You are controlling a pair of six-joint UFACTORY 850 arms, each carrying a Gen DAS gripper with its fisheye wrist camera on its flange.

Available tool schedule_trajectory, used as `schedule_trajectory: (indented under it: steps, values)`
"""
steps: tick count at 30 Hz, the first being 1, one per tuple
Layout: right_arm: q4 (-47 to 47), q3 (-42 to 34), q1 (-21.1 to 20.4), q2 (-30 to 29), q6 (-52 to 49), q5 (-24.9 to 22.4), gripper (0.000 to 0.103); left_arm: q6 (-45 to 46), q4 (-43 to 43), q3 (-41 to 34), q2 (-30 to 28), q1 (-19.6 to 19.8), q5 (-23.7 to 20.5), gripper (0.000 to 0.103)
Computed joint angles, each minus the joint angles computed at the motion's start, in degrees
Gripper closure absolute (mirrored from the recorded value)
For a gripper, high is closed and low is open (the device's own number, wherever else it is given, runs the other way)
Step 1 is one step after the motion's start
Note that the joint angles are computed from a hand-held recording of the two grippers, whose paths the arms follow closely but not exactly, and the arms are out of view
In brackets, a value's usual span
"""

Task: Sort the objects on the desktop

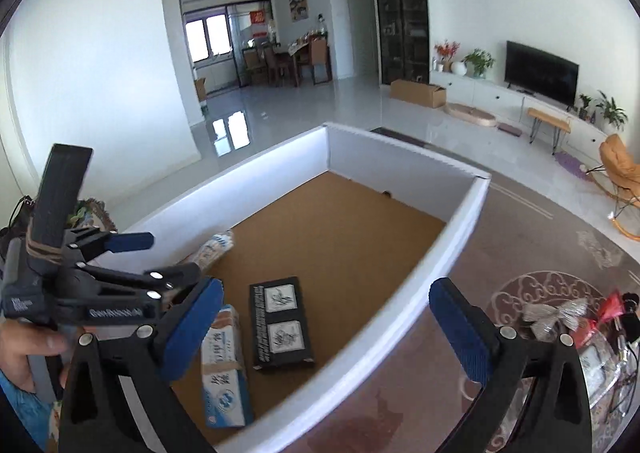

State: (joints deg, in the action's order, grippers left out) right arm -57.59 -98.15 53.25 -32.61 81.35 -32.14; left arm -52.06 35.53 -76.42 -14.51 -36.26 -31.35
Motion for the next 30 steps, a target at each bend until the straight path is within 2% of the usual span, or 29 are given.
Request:
schedule_trajectory:
  steps: [3, 5, 7, 11, 13, 15, 17, 19, 23, 27, 30]
  values:
    - [-11.59, 13.69, 0.94, 7.74, 14.79, -4.41, 0.0, -3.71, 5.71, 0.32, 1.83, -3.91, 0.48, 0.022]
    - [-13.35, 21.18, 1.36, 11.87, 19.22, -8.84, 0.0, -3.79, 7.3, -0.35, 2.54, -6.67, 0.78, 0.022]
    - [-11.52, 27.79, 1.4, 15.51, 20.88, -12.77, 0.0, -2.83, 7.51, -1.21, 2.99, -9.48, 1.84, 0.022]
    - [-5.98, 41.44, 0.71, 24.8, 23.61, -15.72, 0.0, 0.51, 5.88, -3.21, 1.91, -15.77, 4.15, 0.003]
    - [-3.29, 47.53, 0.56, 29.45, 26.27, -16.91, 0.0, 4.34, 2.59, -4.95, -0.74, -18.44, 5.13, 0.003]
    - [-0.09, 52.2, 0.51, 33.1, 28.17, -17.71, 0.0, 8.42, -1.34, -8.01, -5.46, -20.77, 4.27, 0.003]
    - [3.02, 55.8, 0.45, 36.2, 28.92, -18.32, 0.0, 13.35, -7.09, -11.48, -10.48, -22.53, 3.1, 0.003]
    - [5.12, 58.5, 0.33, 38.43, 29.39, -18.8, 0.0, 14.5, -9.24, -14.14, -14.8, -24.09, 2.33, 0.003]
    - [8.7, 62.09, 0.43, 41.35, 31.43, -18.29, 0.0, 8.18, -4.23, -16.26, -19.74, -27.01, 1.57, 0.003]
    - [9.03, 63.16, 0.6, 42.71, 34.14, -18.22, 0.0, 7.38, -5.81, -19.23, -23.43, -26.94, -0.43, 0.002]
    - [9.74, 62.26, 0.87, 41.82, 32.82, -19.02, 0.0, 7.25, -7.71, -19.55, -23.94, -26.12, 0.37, 0.002]
